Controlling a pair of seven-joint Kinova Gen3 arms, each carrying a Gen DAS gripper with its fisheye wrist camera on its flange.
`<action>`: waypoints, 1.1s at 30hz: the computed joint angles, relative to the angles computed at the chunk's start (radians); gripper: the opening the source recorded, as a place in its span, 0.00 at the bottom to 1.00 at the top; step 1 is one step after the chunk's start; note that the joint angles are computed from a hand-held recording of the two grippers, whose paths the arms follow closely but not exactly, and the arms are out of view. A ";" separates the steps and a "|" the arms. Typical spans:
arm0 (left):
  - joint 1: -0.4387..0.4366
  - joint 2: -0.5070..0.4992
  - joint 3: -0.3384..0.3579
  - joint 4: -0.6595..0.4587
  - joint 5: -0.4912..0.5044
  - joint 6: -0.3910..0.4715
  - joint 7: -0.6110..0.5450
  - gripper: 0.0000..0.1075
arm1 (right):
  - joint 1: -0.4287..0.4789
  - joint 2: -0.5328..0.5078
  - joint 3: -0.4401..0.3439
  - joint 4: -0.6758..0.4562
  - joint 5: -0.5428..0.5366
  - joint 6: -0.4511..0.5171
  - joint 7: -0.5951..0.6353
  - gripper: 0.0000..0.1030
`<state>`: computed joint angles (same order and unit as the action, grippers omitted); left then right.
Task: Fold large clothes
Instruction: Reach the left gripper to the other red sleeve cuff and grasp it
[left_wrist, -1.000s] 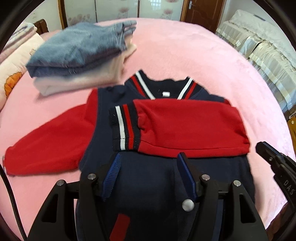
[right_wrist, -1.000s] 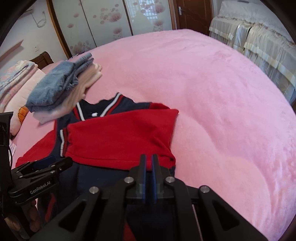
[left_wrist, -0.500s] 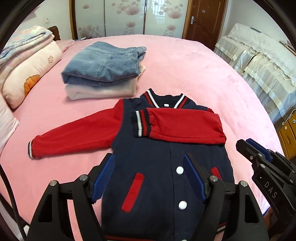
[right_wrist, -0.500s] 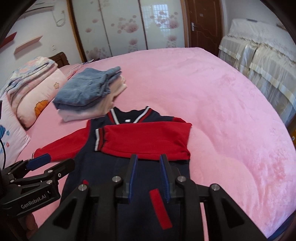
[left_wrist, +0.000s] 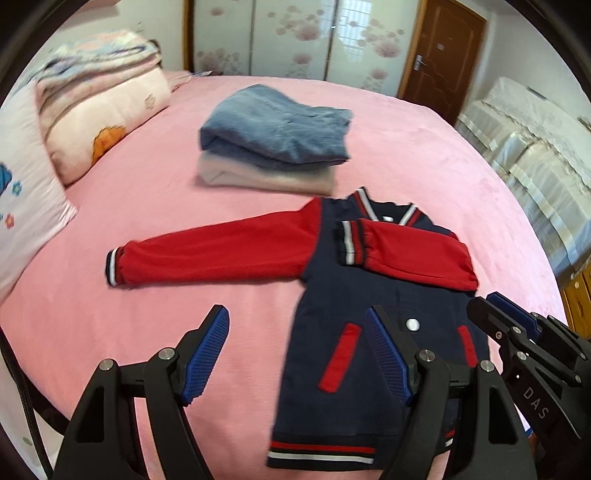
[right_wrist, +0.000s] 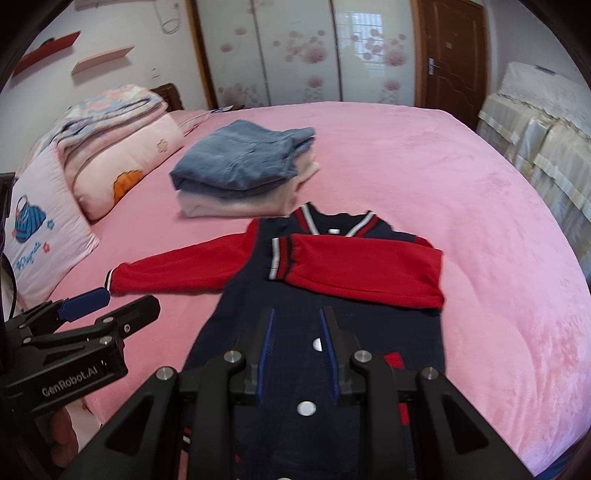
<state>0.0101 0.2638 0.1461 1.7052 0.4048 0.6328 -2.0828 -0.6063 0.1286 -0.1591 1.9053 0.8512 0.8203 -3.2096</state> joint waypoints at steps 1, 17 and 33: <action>-0.011 0.009 -0.002 -0.004 0.009 0.004 -0.005 0.69 | -0.001 0.012 -0.001 -0.012 -0.003 0.000 0.008 0.24; -0.175 0.279 0.007 -0.173 0.084 0.094 0.035 0.69 | -0.030 0.232 0.089 -0.216 -0.175 -0.074 0.280 0.24; -0.389 0.544 0.147 -0.274 0.448 0.050 0.000 0.66 | -0.031 0.346 0.179 -0.291 -0.344 -0.159 0.449 0.24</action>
